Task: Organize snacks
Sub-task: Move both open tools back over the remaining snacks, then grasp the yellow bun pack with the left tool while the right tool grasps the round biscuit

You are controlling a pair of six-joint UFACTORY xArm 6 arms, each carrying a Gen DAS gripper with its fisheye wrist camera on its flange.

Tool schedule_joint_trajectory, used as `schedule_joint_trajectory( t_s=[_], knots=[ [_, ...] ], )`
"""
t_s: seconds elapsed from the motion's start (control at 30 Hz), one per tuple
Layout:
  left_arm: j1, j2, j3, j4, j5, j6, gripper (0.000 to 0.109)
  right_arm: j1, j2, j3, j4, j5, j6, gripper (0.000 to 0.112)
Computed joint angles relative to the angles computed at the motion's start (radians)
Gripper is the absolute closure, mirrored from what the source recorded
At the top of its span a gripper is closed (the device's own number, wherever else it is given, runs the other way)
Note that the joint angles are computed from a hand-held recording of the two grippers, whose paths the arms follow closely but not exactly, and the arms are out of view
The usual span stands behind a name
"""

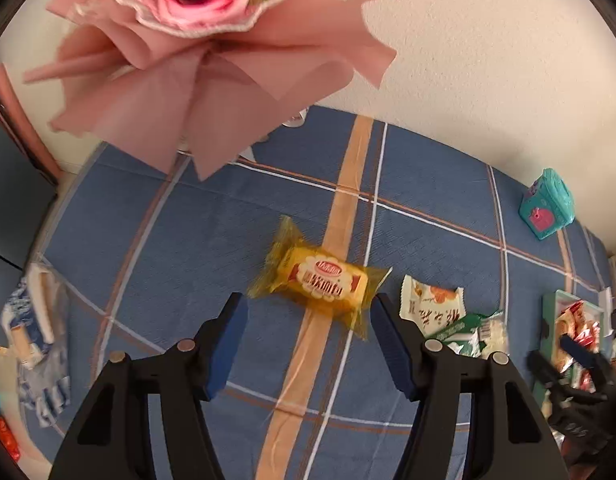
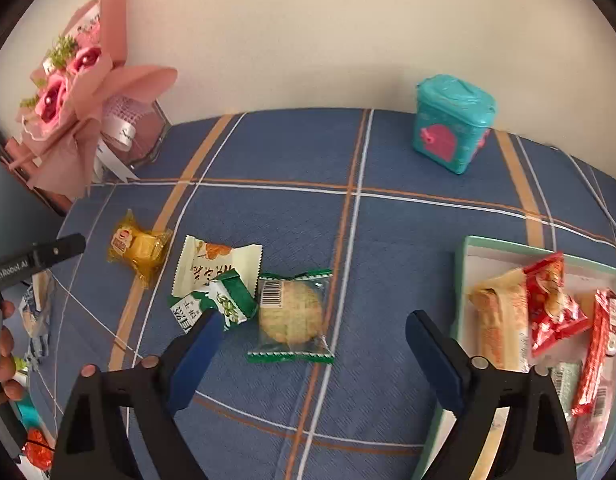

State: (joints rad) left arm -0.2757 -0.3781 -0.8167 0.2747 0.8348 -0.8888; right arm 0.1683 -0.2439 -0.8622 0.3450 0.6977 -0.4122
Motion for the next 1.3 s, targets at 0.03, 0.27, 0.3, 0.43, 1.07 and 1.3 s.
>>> schedule_joint_trajectory(
  t_s=[0.03, 0.27, 0.3, 0.43, 1.07, 1.3],
  knots=[
    [0.01, 0.013, -0.002, -0.018, -0.012, 0.016, 0.044, 0.009, 0.017, -0.005, -0.009, -0.006, 0.012, 0.023],
    [0.054, 0.142, -0.045, -0.089, -0.073, 0.141, 0.044, 0.057, 0.107, -0.02, -0.077, -0.037, 0.049, 0.028],
    [0.06, 0.154, -0.044, -0.102, -0.085, 0.153, 0.044, 0.061, 0.117, -0.021, -0.08, -0.044, 0.051, 0.029],
    [0.066, 0.201, -0.043, -0.108, -0.13, 0.187, 0.044, 0.067, 0.15, -0.026, -0.09, -0.066, 0.052, 0.03],
    [0.073, 0.233, -0.045, -0.217, -0.194, 0.25, 0.034, 0.059, 0.158, 0.017, -0.129, -0.121, 0.034, 0.059],
    [0.06, 0.255, -0.059, -0.187, -0.173, 0.22, 0.03, 0.066, 0.151, 0.027, -0.156, -0.124, 0.052, 0.06]
  ],
)
